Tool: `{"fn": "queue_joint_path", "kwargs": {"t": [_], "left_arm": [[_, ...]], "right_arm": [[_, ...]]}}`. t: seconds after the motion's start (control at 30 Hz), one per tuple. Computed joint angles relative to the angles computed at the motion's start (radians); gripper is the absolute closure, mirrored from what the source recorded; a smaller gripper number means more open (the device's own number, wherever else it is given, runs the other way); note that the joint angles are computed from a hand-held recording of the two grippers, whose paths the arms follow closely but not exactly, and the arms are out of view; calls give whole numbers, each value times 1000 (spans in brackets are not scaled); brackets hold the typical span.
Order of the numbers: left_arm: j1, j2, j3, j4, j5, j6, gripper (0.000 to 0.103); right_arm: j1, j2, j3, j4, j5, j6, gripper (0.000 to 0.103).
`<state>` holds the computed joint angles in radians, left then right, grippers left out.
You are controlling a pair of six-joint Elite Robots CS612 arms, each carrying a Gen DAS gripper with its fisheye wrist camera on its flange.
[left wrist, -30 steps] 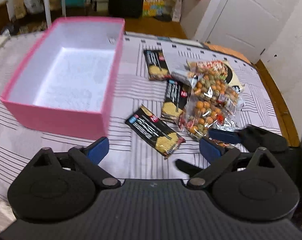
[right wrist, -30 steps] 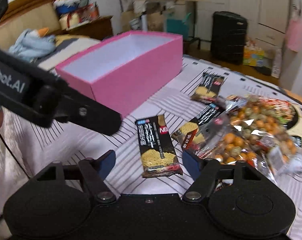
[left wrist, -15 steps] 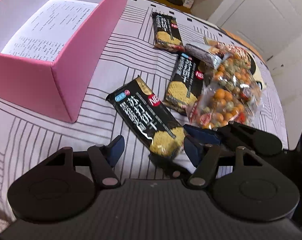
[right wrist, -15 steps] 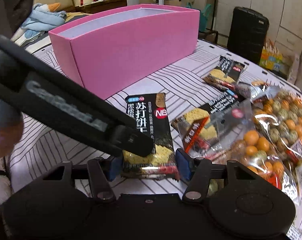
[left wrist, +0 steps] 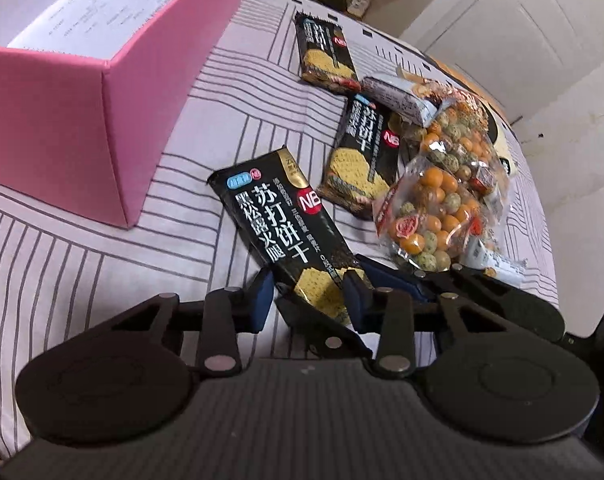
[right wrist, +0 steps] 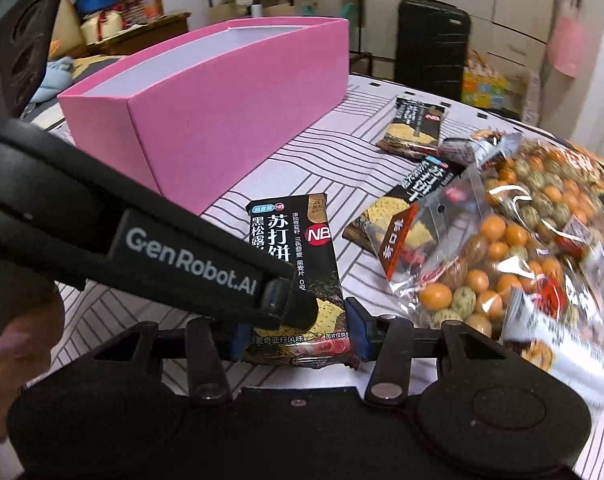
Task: Organize snacks
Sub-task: 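Carry the black cracker pack with the left tool over the pink box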
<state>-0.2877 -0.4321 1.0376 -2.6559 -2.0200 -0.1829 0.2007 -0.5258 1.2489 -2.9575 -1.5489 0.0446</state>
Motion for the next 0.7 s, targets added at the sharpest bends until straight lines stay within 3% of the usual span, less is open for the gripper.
{"fn": "queue_joint_path", "kwargs": {"t": [0.4,0.6,0.7], "left_arm": [[14,-56,14,171,-53,153,66],[25,-107,38,235,-49,210,66],[31,-134,66,217,-44,223,66]], "right_arm": [[32,-63,30,59,-52,88,50],[46,-92,22,107,-51,70,50],[51,-103,12,123,-43,46,50]]}}
